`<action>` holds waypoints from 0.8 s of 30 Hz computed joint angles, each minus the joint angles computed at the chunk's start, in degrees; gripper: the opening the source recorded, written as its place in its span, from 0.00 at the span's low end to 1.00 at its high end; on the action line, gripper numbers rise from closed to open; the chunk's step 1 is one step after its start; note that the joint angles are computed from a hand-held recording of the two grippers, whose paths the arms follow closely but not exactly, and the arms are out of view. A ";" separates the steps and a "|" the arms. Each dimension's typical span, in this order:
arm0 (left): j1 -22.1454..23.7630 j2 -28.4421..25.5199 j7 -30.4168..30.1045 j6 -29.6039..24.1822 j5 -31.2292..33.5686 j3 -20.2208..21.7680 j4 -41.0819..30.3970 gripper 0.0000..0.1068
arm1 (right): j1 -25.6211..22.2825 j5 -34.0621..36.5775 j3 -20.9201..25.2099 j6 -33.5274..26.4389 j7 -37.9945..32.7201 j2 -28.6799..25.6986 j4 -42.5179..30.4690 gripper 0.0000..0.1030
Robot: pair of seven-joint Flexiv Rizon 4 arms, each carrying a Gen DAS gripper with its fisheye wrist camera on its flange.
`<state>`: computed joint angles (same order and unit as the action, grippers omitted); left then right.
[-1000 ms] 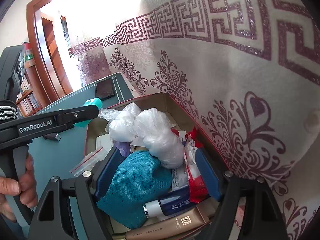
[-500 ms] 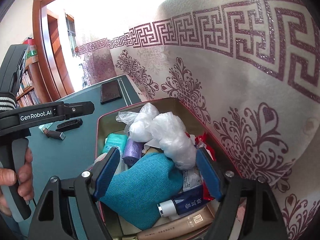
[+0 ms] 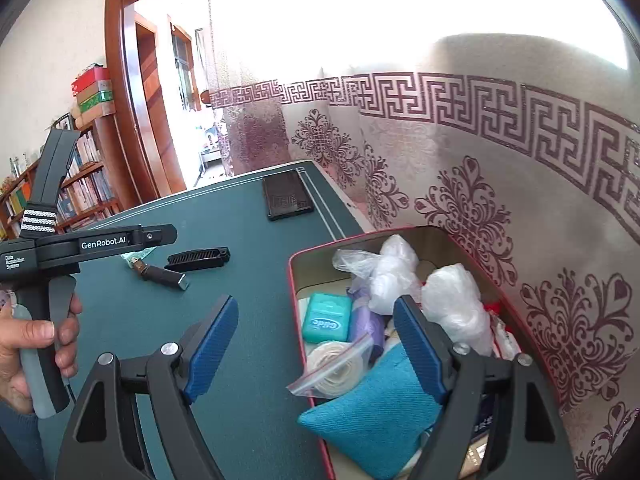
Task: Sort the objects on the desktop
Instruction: 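Lower the teal Glide floss box into the red box and open the left gripper, then grasp the pale patterned card box with the left gripper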
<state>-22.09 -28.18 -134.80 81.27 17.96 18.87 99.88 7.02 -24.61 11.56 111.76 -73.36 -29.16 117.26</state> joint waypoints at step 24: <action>11.57 -3.71 1.06 4.04 -4.62 0.36 4.99 0.61 | 4.51 -3.08 6.09 -9.05 -5.49 -7.36 -6.86 0.82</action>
